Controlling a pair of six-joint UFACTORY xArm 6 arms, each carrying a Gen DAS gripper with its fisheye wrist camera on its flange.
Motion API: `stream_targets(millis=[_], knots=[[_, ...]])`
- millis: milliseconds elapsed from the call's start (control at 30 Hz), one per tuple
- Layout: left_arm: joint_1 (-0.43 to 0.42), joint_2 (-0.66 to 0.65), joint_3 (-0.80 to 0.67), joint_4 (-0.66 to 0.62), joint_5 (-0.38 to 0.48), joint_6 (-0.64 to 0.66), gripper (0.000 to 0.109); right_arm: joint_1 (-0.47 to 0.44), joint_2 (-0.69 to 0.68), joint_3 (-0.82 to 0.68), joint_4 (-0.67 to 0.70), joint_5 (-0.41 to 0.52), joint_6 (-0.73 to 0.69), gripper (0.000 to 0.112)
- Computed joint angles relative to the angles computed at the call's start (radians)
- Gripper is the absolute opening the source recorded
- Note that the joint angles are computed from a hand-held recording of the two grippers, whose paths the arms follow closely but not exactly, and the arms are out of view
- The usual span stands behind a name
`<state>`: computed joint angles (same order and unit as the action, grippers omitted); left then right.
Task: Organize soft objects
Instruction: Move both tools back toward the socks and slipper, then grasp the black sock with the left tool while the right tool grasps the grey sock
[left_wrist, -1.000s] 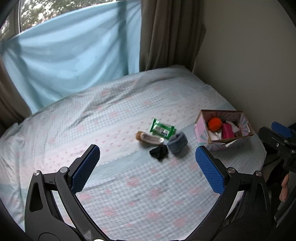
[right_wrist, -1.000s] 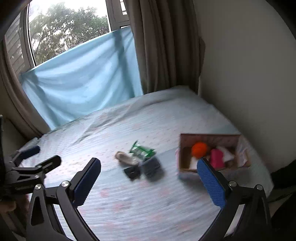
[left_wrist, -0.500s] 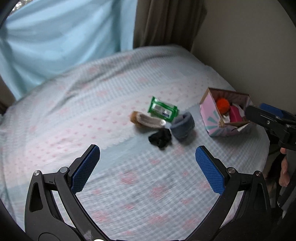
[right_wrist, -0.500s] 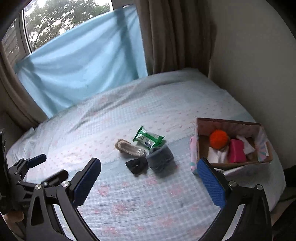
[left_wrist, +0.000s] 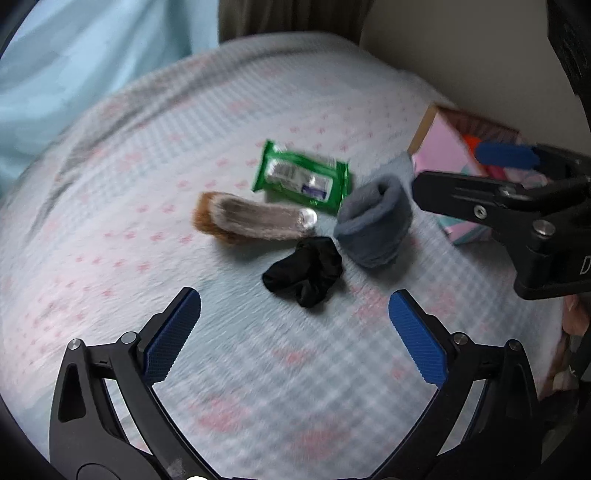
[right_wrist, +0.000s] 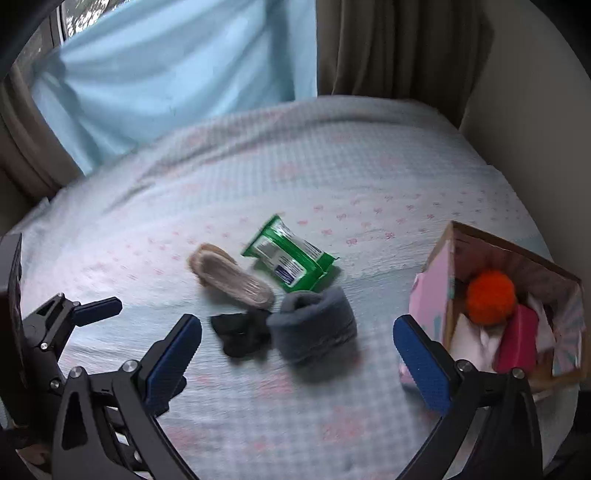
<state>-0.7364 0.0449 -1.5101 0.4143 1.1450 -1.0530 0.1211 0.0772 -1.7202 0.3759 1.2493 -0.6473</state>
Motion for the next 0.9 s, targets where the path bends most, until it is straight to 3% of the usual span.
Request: stream_targets(millis=[100, 300, 367, 500, 600, 767, 900], knots=[[0.033, 0.042, 0.035, -0.034, -0.086, 0.034, 0.097, 0.008, 0.044, 0.018, -0.006, -0.030, 0.003, 0.103], [0.070, 0.109, 0.056, -0.085, -0.178, 0.070, 0.090, 0.031, 0.096, 0.057, -0.038, -0.069, 0.029, 0.103], [0.078, 0.131, 0.049, -0.102, -0.188, 0.080, 0.082, 0.038, 0.104, 0.072, -0.047, -0.085, 0.024, 0.103], [0.092, 0.151, 0.044, -0.123, -0.206, 0.085, 0.076, 0.036, 0.126, 0.072, -0.028, -0.088, 0.015, 0.102], [0.096, 0.156, 0.041, -0.111, -0.212, 0.090, 0.061, 0.035, 0.149, 0.056, -0.025, -0.069, 0.006, 0.090], [0.112, 0.159, 0.031, -0.115, -0.202, 0.110, 0.032, 0.031, 0.165, 0.043, -0.021, -0.061, -0.012, 0.080], [0.116, 0.151, 0.037, -0.133, -0.212, 0.110, 0.024, 0.030, 0.157, 0.053, -0.028, -0.067, -0.020, 0.071]])
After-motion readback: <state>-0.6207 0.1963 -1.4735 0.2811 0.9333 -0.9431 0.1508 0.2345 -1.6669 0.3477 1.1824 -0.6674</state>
